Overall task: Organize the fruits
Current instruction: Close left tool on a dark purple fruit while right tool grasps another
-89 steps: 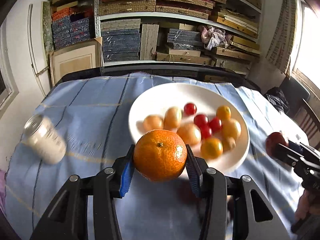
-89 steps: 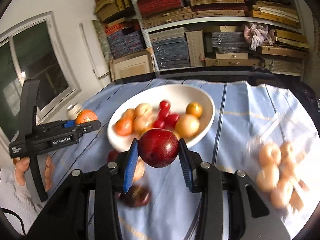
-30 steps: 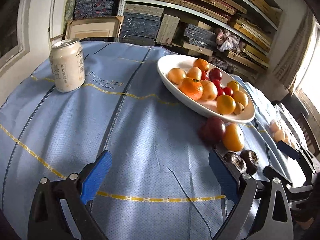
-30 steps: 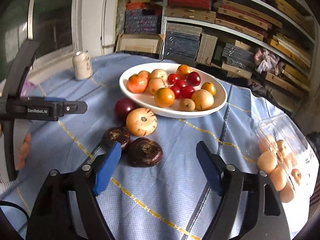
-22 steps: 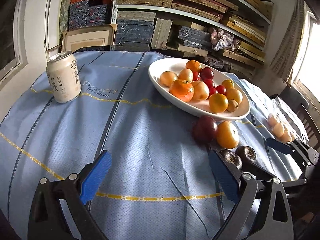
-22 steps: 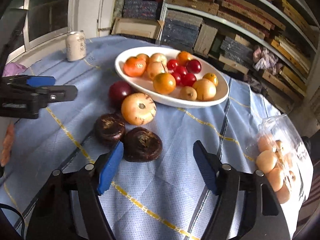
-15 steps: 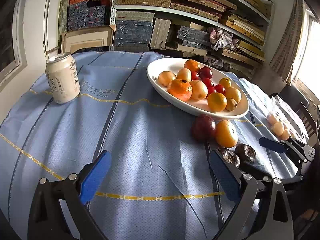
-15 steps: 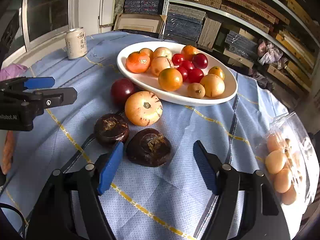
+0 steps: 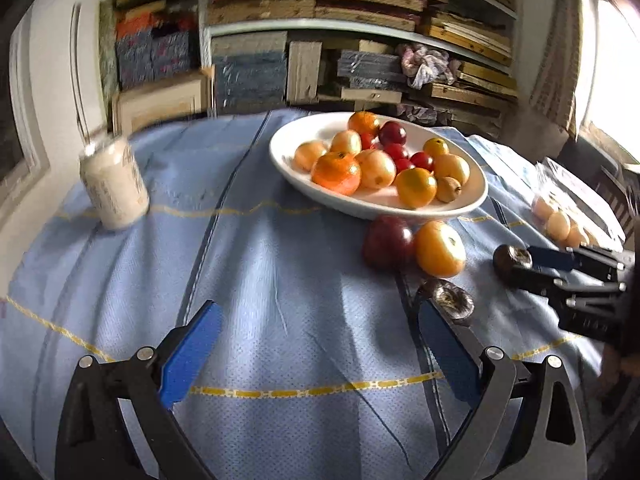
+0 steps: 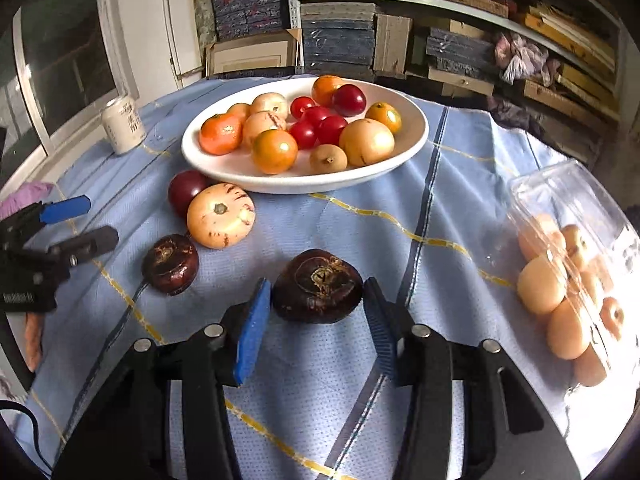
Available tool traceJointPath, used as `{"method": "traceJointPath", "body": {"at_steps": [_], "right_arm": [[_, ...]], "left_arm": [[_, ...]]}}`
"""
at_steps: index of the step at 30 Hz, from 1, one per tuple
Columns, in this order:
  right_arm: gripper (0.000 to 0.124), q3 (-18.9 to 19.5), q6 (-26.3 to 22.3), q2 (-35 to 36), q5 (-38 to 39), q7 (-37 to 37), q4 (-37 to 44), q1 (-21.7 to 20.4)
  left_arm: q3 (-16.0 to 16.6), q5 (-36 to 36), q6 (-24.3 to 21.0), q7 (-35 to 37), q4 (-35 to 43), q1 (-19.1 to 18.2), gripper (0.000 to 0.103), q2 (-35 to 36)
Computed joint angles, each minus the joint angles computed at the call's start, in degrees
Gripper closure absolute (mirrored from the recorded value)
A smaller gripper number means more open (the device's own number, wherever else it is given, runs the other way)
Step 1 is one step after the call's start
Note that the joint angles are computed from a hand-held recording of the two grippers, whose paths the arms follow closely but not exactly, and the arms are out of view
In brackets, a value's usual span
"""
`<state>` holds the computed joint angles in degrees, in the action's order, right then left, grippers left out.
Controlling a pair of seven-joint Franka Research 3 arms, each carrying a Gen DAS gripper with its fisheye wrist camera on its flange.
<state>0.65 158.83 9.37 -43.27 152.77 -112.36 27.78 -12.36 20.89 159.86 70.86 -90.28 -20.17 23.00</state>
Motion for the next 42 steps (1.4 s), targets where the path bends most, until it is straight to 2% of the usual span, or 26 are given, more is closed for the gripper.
{"method": "traceJointPath", "body": {"at_steps": [2,6,11,15,20,25,28,30,32,39,42], "right_arm": [[0.077,-0.2,1.3,-0.4,0.0,1.1,-0.8,-0.2],[0.077,-0.3,3.9,-0.8,1.7,1.6,-2.2,-1.1],[0.077,-0.6,5.9,-1.0,3.6,1.7,-3.1,-1.4],[0.077,-0.7,5.9,-1.2,4.1,1.2,-3.3,-1.4],[0.077,-0.8,5.8,-1.2,4.4,1.1,-3.3,-1.3],[0.076,-0.7,6.0,-0.9,5.5,0.3,-3.3,-1.4],[0.076,-0.6,6.0,-0.5,7.1,-1.1,-3.0,-1.4],[0.076,-0.8,5.8,-0.4,7.3,-1.2,-2.8,-1.1],[0.076,-1.0,5.8,-0.4,7.3,-1.3,-2.8,-1.0],[0.076,-1.4,5.7,-0.4,6.9,-1.0,-2.7,-0.6],[0.077,-1.7,5.8,-0.7,4.9,0.6,-2.9,-0.2]], "left_arm": [[1.6,3.1,1.3,-1.9,0.0,-1.8,0.004,-0.1],[-0.7,1.5,-2.6,2.2,4.3,-1.7,0.004,2.5],[2.5,8.0,-6.6,2.1,8.8,-6.8,0.003,5.4],[2.0,8.4,-8.8,3.6,10.7,-7.4,0.004,6.7],[0.8,5.4,-15.9,7.5,17.2,-7.5,0.003,10.8],[1.0,4.2,-13.1,7.5,16.3,-7.1,0.005,10.5],[-0.6,1.0,-10.8,9.2,14.9,-5.2,0.017,9.9],[-1.9,-1.5,-11.4,11.1,15.2,-4.2,0.033,10.2],[-3.3,-4.3,-13.0,13.6,16.2,-3.3,0.056,10.8],[-4.4,-10.2,-13.3,16.0,15.8,-1.9,0.058,10.8],[-3.2,-10.4,-11.3,14.0,14.2,-2.2,0.059,9.8]]}}
